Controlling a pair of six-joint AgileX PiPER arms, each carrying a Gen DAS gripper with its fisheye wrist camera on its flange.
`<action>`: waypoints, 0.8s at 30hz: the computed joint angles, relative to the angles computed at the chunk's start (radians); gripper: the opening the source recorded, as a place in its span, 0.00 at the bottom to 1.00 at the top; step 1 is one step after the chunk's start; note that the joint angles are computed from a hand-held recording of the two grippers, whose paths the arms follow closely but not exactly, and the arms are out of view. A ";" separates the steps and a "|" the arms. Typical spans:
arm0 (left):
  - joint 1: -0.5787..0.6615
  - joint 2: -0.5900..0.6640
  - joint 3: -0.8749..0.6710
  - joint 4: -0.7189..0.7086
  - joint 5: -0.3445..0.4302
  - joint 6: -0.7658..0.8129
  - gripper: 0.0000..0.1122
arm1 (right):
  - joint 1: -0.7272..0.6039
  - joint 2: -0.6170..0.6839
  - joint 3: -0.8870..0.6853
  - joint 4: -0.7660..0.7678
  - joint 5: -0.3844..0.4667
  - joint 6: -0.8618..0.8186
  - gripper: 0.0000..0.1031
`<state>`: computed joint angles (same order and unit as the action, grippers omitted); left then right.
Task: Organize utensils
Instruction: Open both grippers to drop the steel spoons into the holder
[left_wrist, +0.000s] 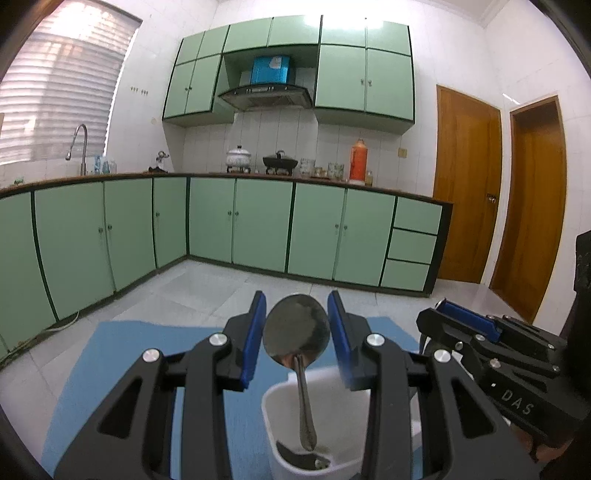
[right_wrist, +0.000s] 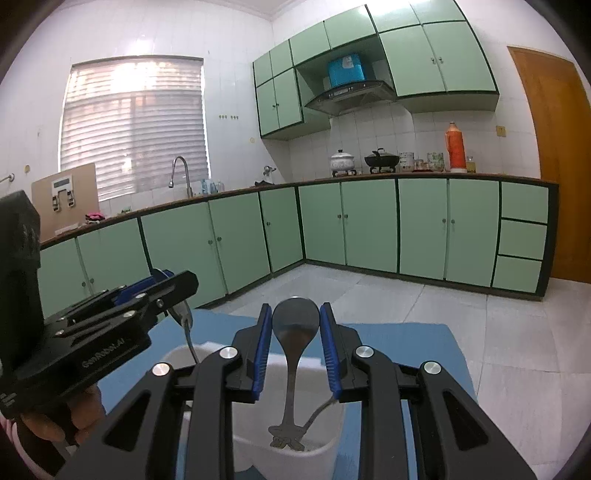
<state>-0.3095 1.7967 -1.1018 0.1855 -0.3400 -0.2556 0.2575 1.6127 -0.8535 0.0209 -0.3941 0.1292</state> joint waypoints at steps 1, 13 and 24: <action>0.005 0.003 0.003 0.023 0.003 -0.023 0.30 | 0.000 0.003 0.003 -0.008 0.000 0.008 0.25; 0.038 -0.049 0.078 0.076 -0.035 -0.087 0.49 | 0.009 -0.070 0.095 0.036 -0.039 -0.031 0.35; 0.051 -0.268 0.351 -0.024 -0.125 -0.001 0.79 | 0.047 -0.307 0.335 0.298 -0.090 -0.234 0.69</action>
<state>-0.2590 1.5286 -0.7504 0.1614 -0.4655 -0.2566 0.3049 1.3054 -0.5187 0.3190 -0.4842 -0.1045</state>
